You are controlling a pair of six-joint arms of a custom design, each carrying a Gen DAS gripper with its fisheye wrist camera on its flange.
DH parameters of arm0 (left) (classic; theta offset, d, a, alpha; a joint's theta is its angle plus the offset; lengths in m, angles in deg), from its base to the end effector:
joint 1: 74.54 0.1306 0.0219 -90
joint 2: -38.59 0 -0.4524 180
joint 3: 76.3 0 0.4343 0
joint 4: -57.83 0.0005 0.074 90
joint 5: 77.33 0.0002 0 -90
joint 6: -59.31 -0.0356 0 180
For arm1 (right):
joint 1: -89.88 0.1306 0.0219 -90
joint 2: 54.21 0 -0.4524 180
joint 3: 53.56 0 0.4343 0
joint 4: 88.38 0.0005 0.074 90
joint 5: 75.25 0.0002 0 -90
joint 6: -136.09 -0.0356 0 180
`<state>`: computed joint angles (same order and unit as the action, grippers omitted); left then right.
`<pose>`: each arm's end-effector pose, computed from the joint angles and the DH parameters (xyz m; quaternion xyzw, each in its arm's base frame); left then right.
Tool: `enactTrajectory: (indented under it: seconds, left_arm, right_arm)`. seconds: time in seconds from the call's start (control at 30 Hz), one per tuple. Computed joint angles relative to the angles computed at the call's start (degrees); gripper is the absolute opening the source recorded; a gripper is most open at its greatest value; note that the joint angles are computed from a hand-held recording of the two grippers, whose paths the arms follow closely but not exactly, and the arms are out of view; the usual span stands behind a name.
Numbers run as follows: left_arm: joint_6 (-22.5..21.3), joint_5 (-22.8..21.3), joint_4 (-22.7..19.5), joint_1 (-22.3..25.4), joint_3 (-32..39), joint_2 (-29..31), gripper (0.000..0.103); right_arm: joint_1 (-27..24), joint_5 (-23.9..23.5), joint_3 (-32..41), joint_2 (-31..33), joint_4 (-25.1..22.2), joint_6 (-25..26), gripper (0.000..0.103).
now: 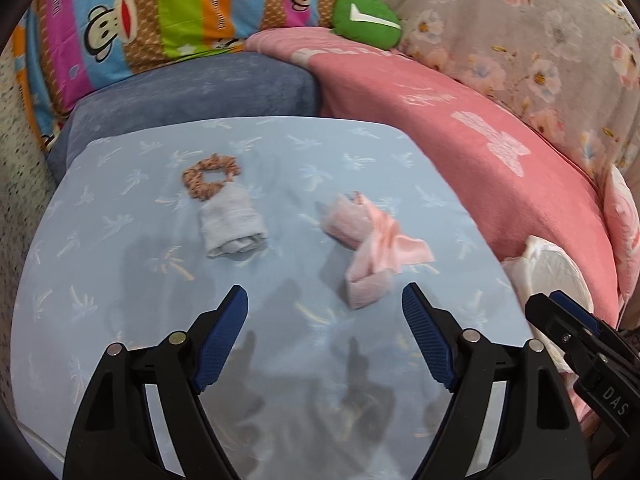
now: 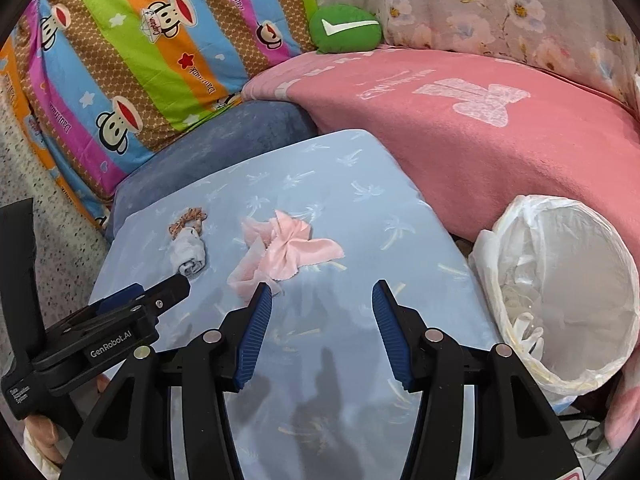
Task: Collect trash
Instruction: 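Grasp the grey sock with the left gripper while the right gripper grasps the pink cloth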
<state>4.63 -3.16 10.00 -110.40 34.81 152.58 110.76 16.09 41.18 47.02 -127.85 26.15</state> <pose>0.5792 -0.4073 0.4382 -0.0419 0.9330 -0.0883 0.3463 0.5775 0.2189 0.4463 -0.0032 0.9270 0.1206 0.3551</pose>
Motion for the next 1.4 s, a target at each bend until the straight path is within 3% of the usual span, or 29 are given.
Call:
enactTrajectory:
  seconds: [0.33, 0.8, 0.9, 0.97, 1.13, 1.2, 1.4]
  left_arm:
    - [1.2, 0.1, -1.8, 3.5, 1.3, 1.8, 0.077]
    - [2.6, 3.7, -2.3, 6.9, 6.0, 7.2, 0.076]
    - [2.7, 4.8, -2.0, 7.2, 6.1, 7.6, 0.067]
    - [2.8, 4.8, -1.8, 7.4, 5.9, 7.7, 0.058]
    - [2.8, 6.2, -0.4, 7.7, 4.9, 7.1, 0.04]
    - [2.8, 5.9, -0.3, 7.5, 4.7, 6.9, 0.035]
    - [2.8, 6.3, -0.3, 6.7, 4.4, 6.2, 0.03]
  right_arm:
    - [1.3, -1.7, 6.7, 7.3, -1.3, 0.1, 0.052]
    - [0.5, -0.5, 17.7, 18.1, -4.6, -1.9, 0.052]
    - [0.4, -0.7, 19.6, 20.0, -5.9, -1.6, 0.051]
    - [0.5, -1.0, 20.2, 20.8, -6.5, -1.3, 0.045]
    - [0.7, -1.9, 20.2, 21.6, -7.8, -1.9, 0.009]
    - [0.7, -2.0, 19.1, 21.1, -7.2, -2.1, 0.004]
    - [0.8, -2.0, 14.9, 17.6, -4.7, -2.0, 0.004]
